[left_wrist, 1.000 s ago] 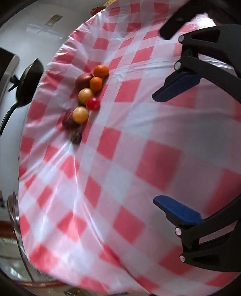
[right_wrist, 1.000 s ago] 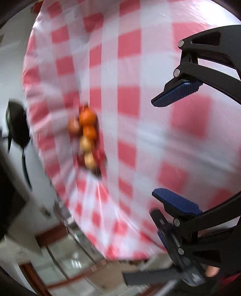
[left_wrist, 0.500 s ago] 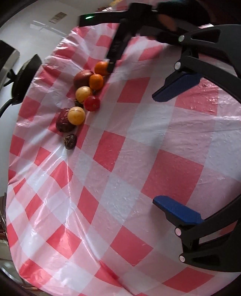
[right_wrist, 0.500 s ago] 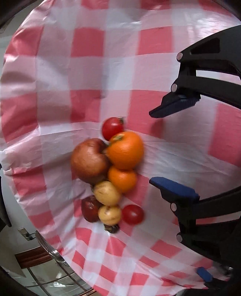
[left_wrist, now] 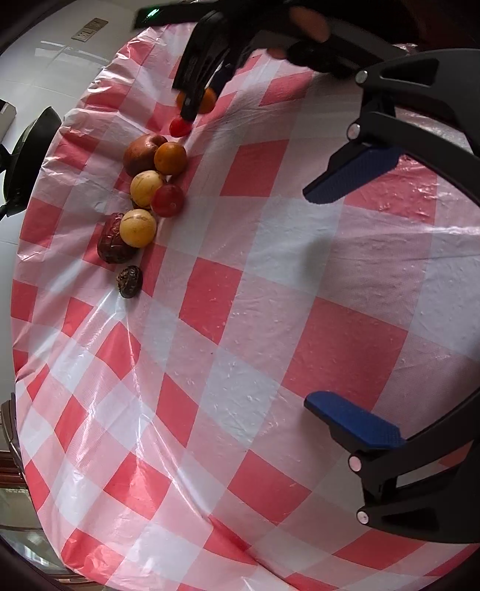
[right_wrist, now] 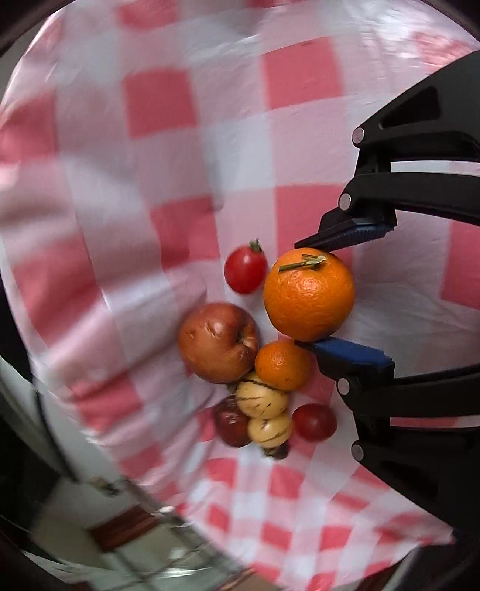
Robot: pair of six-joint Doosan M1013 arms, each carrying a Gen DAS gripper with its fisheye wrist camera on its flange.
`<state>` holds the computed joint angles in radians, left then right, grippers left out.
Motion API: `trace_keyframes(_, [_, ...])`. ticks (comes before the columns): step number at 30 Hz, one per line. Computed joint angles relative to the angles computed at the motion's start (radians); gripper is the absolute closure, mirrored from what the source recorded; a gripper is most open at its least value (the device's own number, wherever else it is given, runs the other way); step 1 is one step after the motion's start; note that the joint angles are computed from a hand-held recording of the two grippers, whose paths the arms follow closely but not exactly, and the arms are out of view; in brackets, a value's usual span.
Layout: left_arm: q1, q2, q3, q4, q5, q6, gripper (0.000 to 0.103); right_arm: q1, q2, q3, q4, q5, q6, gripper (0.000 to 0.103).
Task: Organize fruits
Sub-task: 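Grasp a tangerine with the right tool, then grasp a red tomato with the left tool, then carry tomato and tangerine to the white box and open both tools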
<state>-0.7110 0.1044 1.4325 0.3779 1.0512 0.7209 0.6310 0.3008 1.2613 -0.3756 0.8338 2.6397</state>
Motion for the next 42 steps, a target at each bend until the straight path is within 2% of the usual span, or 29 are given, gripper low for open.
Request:
trace_keyframes(3, [0.003, -0.006, 0.007, -0.003, -0.015, -0.020, 0.002, -0.002, -0.048, 0.083, -0.109, -0.094, 0.214, 0.058])
trace_keyframes(7, [0.004, 0.023, -0.027, 0.020, -0.008, -0.048, 0.002, -0.003, -0.059, 0.107, -0.212, -0.106, 0.372, 0.058])
trace_keyframes(10, [-0.010, 0.090, -0.108, 0.100, 0.026, -0.017, 0.002, 0.008, -0.063, 0.113, -0.282, -0.093, 0.437, 0.058])
trace_keyframes(12, [0.001, 0.145, -0.176, 0.069, 0.040, 0.058, 0.004, 0.010, -0.064, 0.117, -0.313, -0.093, 0.476, 0.058])
trace_keyframes(14, [0.014, 0.187, -0.232, 0.013, 0.037, 0.112, 0.015, 0.009, -0.068, 0.121, -0.309, -0.098, 0.471, 0.058])
trace_keyframes(18, [0.026, 0.263, -0.331, -0.013, 0.055, 0.163, 0.023, 0.006, -0.075, 0.130, -0.299, -0.108, 0.457, 0.058])
trace_keyframes(21, [0.033, 0.306, -0.389, -0.021, 0.082, 0.196, 0.041, 0.005, -0.074, 0.127, -0.292, -0.109, 0.447, 0.058])
trace_keyframes(22, [0.034, 0.313, -0.398, -0.023, 0.080, 0.209, 0.051, 0.004, -0.072, 0.125, -0.290, -0.110, 0.444, 0.058])
trace_keyframes(23, [0.038, 0.309, -0.393, -0.042, 0.060, 0.230, 0.068, 0.005, -0.072, 0.125, -0.293, -0.110, 0.447, 0.058])
trace_keyframes(26, [0.039, 0.271, -0.339, -0.053, 0.019, 0.214, 0.068, 0.004, -0.074, 0.129, -0.294, -0.117, 0.450, 0.058])
trace_keyframes(31, [0.001, 0.125, -0.147, 0.069, -0.047, 0.108, 0.068, 0.005, -0.073, 0.128, -0.294, -0.116, 0.449, 0.058])
trace_keyframes(34, [0.009, 0.054, -0.054, 0.041, -0.083, 0.028, 0.068, 0.004, -0.071, 0.125, -0.283, -0.111, 0.436, 0.058])
trace_keyframes(37, [0.036, 0.024, -0.007, 0.003, -0.139, -0.034, 0.068, 0.004, -0.073, 0.125, -0.285, -0.111, 0.438, 0.058])
trace_keyframes(39, [0.055, 0.024, -0.002, -0.049, -0.161, -0.027, 0.068, 0.004, -0.073, 0.127, -0.290, -0.113, 0.445, 0.058])
trace_keyframes(42, [0.065, 0.021, 0.008, -0.062, -0.170, -0.045, 0.068, 0.005, -0.073, 0.127, -0.292, -0.112, 0.448, 0.058])
